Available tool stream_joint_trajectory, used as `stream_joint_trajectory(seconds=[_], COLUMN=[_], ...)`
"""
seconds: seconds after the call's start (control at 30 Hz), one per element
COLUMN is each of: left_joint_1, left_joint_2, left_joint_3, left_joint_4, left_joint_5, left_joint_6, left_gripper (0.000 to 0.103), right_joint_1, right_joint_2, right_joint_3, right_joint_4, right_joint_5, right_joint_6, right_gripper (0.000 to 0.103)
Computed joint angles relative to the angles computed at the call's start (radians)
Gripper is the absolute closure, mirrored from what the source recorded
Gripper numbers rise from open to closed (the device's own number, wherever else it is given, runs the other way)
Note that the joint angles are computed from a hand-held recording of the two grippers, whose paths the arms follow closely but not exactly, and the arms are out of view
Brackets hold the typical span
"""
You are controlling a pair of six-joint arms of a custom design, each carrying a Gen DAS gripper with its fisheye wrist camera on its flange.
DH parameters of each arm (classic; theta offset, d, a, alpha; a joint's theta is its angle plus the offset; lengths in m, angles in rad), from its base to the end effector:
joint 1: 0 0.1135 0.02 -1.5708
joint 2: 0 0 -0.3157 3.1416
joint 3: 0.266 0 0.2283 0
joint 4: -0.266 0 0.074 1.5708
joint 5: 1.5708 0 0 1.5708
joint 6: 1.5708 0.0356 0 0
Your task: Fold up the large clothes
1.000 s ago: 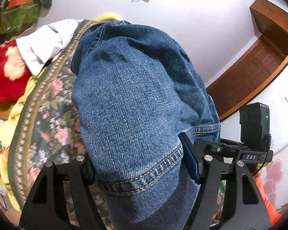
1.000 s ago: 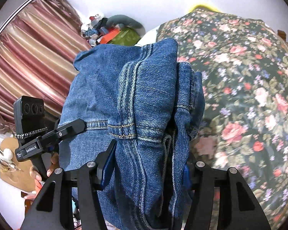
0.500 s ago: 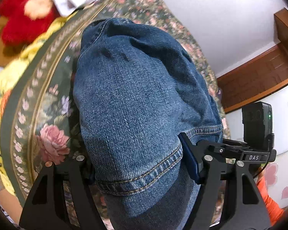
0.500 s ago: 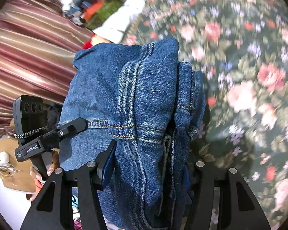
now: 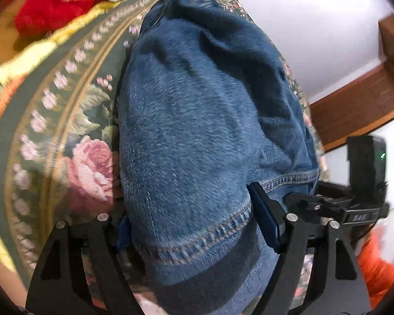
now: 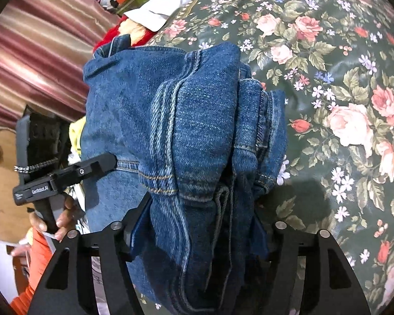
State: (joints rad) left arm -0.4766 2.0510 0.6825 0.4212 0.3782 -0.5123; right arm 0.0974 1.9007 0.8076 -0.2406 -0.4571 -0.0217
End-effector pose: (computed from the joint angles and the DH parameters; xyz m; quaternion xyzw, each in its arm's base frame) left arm 0.2884 -0.1637 0.1028 0.0410 0.9357 -0.3005 0.1803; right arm 0.2988 0.0450 0.1412 -0.0843 0.9639 0.2292 0.1066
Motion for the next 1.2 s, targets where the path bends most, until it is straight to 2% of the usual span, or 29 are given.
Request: stream_joint_trajectory(seconds=[0.13, 0.2, 0.37, 0.43, 0.47, 0.53, 0.63, 0.7, 0.8, 0.9, 1.0, 1.07, 1.2], left_joint_1=[-0.055, -0.096, -0.234, -0.286, -0.316, -0.368, -0.401, -0.409, -0.391, -0.374, -0.373, -0.355, -0.304], left_joint_2=[-0.082, -0.137, -0.275, -0.272, -0.263, -0.235, -0.175, -0.173, -0.204, -0.238, -0.283, -0.320, -0.350], left_joint_3=[0.032, 0.030, 0.009, 0.001, 0.008, -0.006, -0.008, -0.057, -0.118, -0.165, -0.164, -0.164, -0.095], left_joint_4=[-0.146, -0.193, -0.275, -0.276, -0.288, -0.284, -0.282, -0.231, -0.211, -0.206, -0.265, -0.266, -0.289], left_joint_5=[-0.134, -0.231, -0.505, -0.582, -0.622, -0.678, -0.717, -0.727, -0.687, -0.673, -0.724, -0.733, -0.759], left_joint_6=[0.025, 0.040, 0.093, 0.108, 0.105, 0.095, 0.069, 0.041, 0.012, 0.002, -0.021, -0.016, 0.033], left_gripper=[0.025, 0.025, 0.025, 0.025, 0.025, 0.025, 0.024, 0.024, 0.021, 0.019, 0.019, 0.019, 0.019], right_joint_1=[-0.019, -0.030, -0.012, 0.015, 0.041, 0.091, 0.157, 0.174, 0.103, 0.012, -0.047, -0.052, -0.028], right_joint_2=[-0.070, -0.137, -0.308, -0.339, -0.347, -0.340, -0.279, -0.240, -0.238, -0.256, -0.290, -0.329, -0.403], right_joint_3=[-0.008, -0.027, -0.094, -0.117, -0.134, -0.162, -0.191, -0.225, -0.269, -0.268, -0.246, -0.228, -0.198], right_joint_4=[-0.077, -0.091, -0.029, 0.000, 0.025, 0.069, 0.107, 0.142, 0.170, 0.121, 0.046, 0.006, 0.011], right_joint_5=[0.034, 0.062, 0.173, 0.186, 0.201, 0.238, 0.299, 0.359, 0.311, 0.252, 0.206, 0.195, 0.207], right_joint_6=[-0.081, -0.117, -0.140, -0.142, -0.138, -0.143, -0.184, -0.218, -0.273, -0.333, -0.356, -0.355, -0.320], right_gripper=[0.038, 0.038, 0.036, 0.029, 0.023, 0.019, 0.019, 0.019, 0.014, 0.014, 0.014, 0.014, 0.014])
